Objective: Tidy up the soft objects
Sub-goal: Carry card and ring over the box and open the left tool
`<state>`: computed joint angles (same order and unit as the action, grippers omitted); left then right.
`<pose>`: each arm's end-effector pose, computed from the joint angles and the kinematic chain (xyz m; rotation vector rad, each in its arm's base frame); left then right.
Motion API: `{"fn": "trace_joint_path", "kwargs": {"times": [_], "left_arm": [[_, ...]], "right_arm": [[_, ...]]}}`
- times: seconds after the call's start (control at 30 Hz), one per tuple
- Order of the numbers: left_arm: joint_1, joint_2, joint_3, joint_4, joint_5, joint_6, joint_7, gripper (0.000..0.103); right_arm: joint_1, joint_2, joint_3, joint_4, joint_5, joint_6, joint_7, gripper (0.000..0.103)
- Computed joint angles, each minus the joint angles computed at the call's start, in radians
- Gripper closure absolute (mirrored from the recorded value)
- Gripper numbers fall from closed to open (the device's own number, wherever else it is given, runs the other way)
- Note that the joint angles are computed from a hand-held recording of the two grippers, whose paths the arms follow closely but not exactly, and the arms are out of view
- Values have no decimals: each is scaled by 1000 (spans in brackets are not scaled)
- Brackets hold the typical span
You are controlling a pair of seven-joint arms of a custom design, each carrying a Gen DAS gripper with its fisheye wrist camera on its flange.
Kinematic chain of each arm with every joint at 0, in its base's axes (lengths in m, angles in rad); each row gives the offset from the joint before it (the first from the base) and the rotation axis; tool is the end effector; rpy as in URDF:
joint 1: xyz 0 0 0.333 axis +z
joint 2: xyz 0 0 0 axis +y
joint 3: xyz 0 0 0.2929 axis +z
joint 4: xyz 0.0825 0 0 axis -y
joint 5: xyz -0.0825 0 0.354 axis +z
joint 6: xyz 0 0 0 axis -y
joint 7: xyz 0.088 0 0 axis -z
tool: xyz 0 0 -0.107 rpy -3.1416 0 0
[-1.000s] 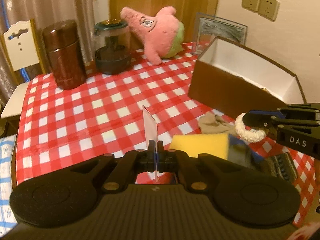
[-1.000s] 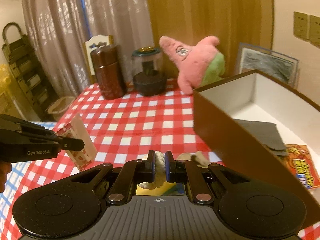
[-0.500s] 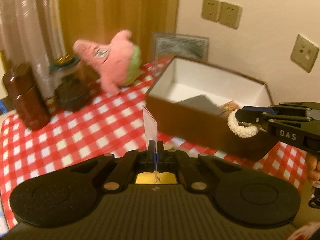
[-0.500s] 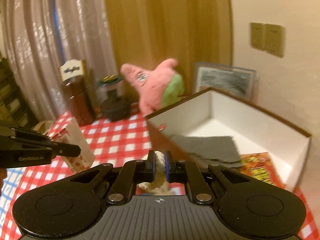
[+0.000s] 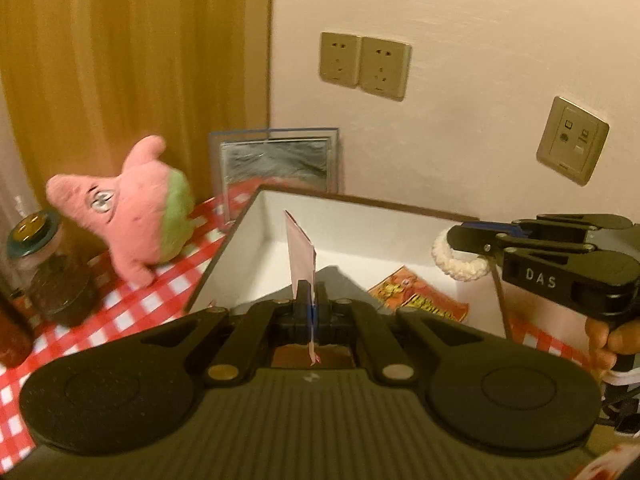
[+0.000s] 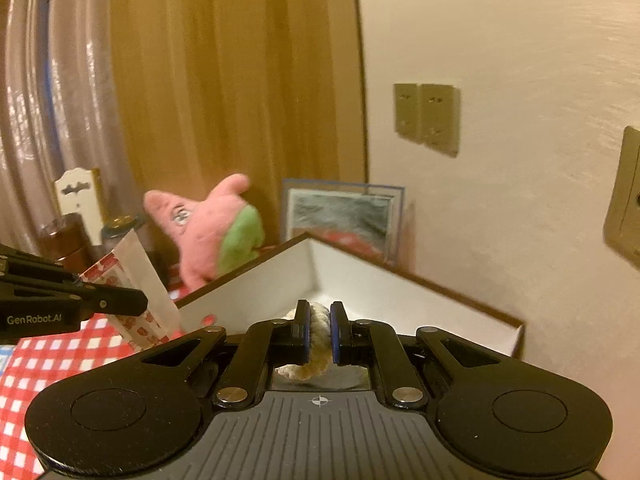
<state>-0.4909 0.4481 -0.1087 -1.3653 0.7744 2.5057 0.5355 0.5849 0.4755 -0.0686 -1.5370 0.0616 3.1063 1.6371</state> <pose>0.5842 -0.3852 0.5297 -1.6985 1.7082 -0.8765 0.6042 0.3494 0.5085 -1.7606 1.1463 -0.5954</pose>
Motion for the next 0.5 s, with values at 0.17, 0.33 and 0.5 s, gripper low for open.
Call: {"fn": "trace_joint_path", "kwargs": {"times": [0.17, 0.33, 0.5], "left_arm": [[-5, 140, -5, 203, -76, -40, 116, 100], [-26, 271, 15, 402, -156, -95, 219, 100], [-45, 404, 37, 613, -238, -165, 306, 100]], "right_arm": [[-32, 47, 7, 73, 8, -23, -13, 93], [-64, 96, 22, 143, 21, -52, -27, 93], [-86, 133, 31, 193, 31, -76, -39, 93]]}}
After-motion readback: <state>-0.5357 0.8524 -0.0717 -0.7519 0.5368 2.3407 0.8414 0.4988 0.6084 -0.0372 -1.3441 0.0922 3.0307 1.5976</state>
